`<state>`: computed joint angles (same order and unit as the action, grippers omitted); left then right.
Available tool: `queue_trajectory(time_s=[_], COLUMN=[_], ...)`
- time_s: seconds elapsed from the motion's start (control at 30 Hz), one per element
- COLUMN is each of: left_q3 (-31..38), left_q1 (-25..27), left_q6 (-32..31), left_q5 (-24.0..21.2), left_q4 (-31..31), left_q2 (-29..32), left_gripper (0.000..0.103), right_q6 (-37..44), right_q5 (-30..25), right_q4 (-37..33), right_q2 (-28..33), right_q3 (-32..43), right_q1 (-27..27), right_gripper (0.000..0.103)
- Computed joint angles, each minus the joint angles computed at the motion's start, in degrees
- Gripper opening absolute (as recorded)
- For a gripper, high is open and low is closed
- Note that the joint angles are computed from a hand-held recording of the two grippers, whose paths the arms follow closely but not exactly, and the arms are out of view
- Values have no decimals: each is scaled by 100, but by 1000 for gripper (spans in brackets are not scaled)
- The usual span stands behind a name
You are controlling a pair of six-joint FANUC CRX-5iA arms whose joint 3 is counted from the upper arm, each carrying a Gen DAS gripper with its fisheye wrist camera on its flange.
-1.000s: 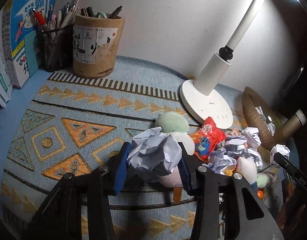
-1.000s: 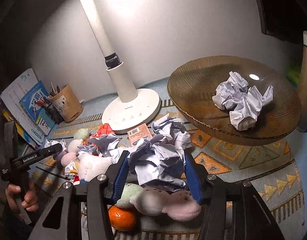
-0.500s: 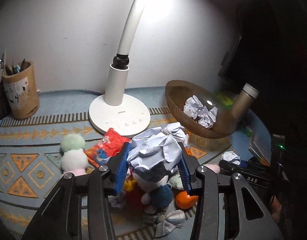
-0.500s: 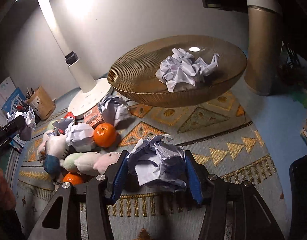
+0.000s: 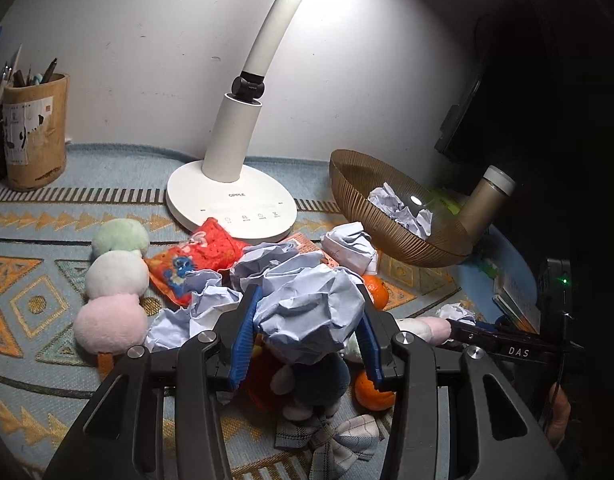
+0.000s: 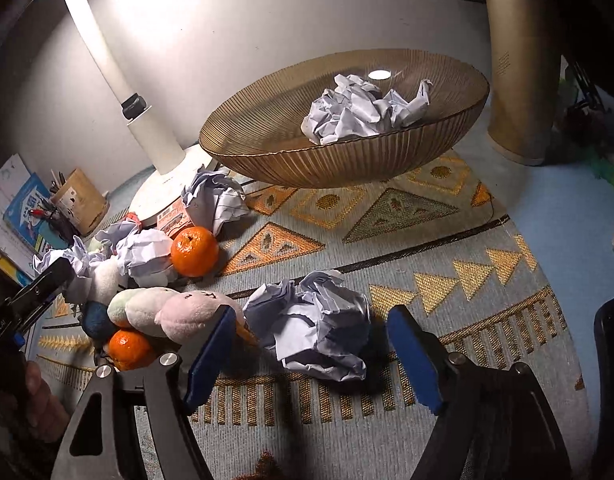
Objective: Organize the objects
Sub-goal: 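Carry both paper balls over the brown bowl and open both grippers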
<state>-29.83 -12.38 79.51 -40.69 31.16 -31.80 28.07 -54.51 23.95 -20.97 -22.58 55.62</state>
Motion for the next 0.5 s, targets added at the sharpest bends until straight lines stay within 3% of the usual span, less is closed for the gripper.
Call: queue_trajectory(time_s=[0.07, 0.13, 0.33, 0.5], left_q3=[8, 64, 776, 2084], left_q1=[-12, -43, -125, -571], left_q6=[37, 142, 442, 579], left_q5=[10, 1, -448, -470], left_q4=[-42, -174, -660, -1294], left_q2=[-1, 2, 212, 854], left_gripper=[42, 42, 42, 42], right_q6=[12, -168, -403, -356], right_q5=[-160, -239, -188, -191], right_q4=[123, 473, 960, 1305], right_q2=[124, 132, -208, -169], right_q3=[68, -6, -102, 417], right_q1=[89, 248, 507, 220], right_gripper=[59, 52, 52, 52])
